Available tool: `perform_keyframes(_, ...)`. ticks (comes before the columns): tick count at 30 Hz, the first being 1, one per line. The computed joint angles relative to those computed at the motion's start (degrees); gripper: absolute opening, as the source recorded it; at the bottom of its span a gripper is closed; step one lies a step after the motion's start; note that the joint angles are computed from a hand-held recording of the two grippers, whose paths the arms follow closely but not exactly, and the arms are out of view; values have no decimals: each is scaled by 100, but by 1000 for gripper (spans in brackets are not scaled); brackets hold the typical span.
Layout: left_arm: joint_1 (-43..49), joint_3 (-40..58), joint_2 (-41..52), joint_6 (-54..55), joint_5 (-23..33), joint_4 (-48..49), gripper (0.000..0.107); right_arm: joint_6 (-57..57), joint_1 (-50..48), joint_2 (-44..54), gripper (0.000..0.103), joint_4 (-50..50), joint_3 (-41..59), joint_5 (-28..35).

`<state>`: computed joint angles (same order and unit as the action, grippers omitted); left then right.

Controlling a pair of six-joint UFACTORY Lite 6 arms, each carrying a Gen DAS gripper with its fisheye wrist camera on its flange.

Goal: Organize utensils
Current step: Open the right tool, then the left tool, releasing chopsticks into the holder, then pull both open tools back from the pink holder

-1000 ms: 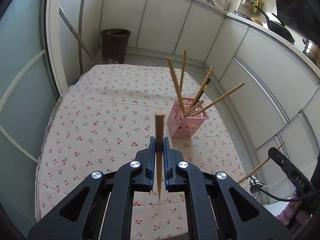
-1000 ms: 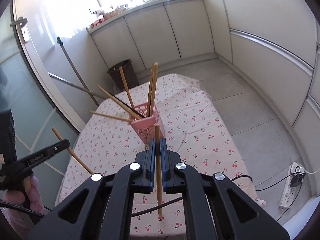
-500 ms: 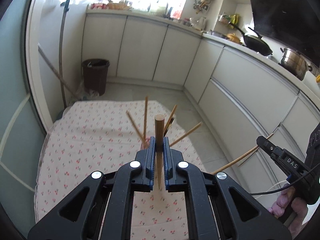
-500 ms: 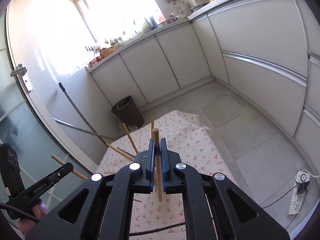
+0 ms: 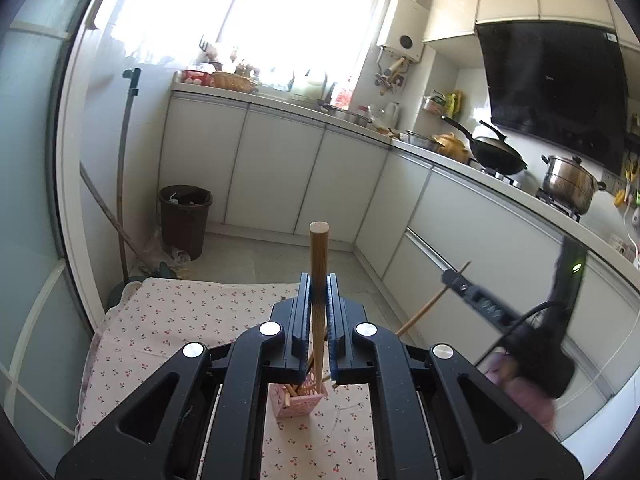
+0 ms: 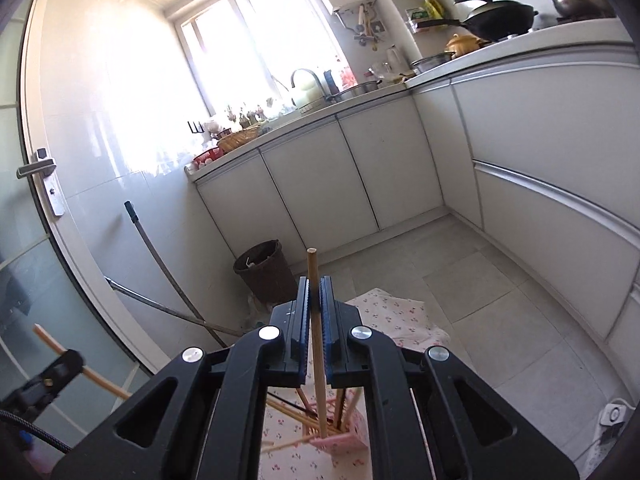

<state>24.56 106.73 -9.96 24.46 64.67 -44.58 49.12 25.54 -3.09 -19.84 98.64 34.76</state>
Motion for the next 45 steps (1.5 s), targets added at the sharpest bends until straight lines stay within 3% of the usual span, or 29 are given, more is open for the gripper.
perform_keyframes(1, 58, 2, 45, 8, 6, -31, 7, 228, 68, 184, 10, -246, -68, -211)
perform_keyframes(2, 108, 26, 114, -8, 24, -46, 7, 299, 100, 308, 19, -341, -113, -309)
perform_keyframes(3, 162, 77, 184, -16, 67, -78, 7, 343, 127, 403, 36, -396, -218, -404)
perform_keyframes(7, 174, 170, 301, -108, 91, -73, 7, 616, 260, 0, 38, -563, -1022, -591)
perform_keyframes(13, 22, 152, 354, -171, -73, 60, 7, 794, 255, -1239, 45, -581, -2111, -276)
perform_keyframes(19, -1339, 526, 830, -1246, -847, 1405, 7, 173, -92, -2340, 55, 304, -3029, -99)
perform_keyframes(22, -2169, 356, 1030, -2014, -1587, 2429, 9, -42, -320, -2639, 63, 641, -3419, -174)
perform_keyframes(24, -2434, 96, 1120, -2292, -1875, 2874, 22, -331, -467, -2697, 63, 962, -3570, -175)
perform_keyframes(27, -2146, -433, 893, -2064, -1875, 2385, 31, -603, -542, -2825, 64, 1239, -3730, -120)
perform_keyframes(32, -1759, -1148, 124, -1692, -1635, 2146, 54, 360, 133, -2957, 67, 32, -3626, 326)
perform_keyframes(37, -2105, -2274, -936, -1718, -1658, 2478, 76, 1575, 1219, -3131, 69, -1149, -3608, 998)
perform_keyframes(45, -2884, -3872, -2290, -2619, -1762, 3631, 87, 3578, 3557, -3563, 74, -2772, -4188, 2756)
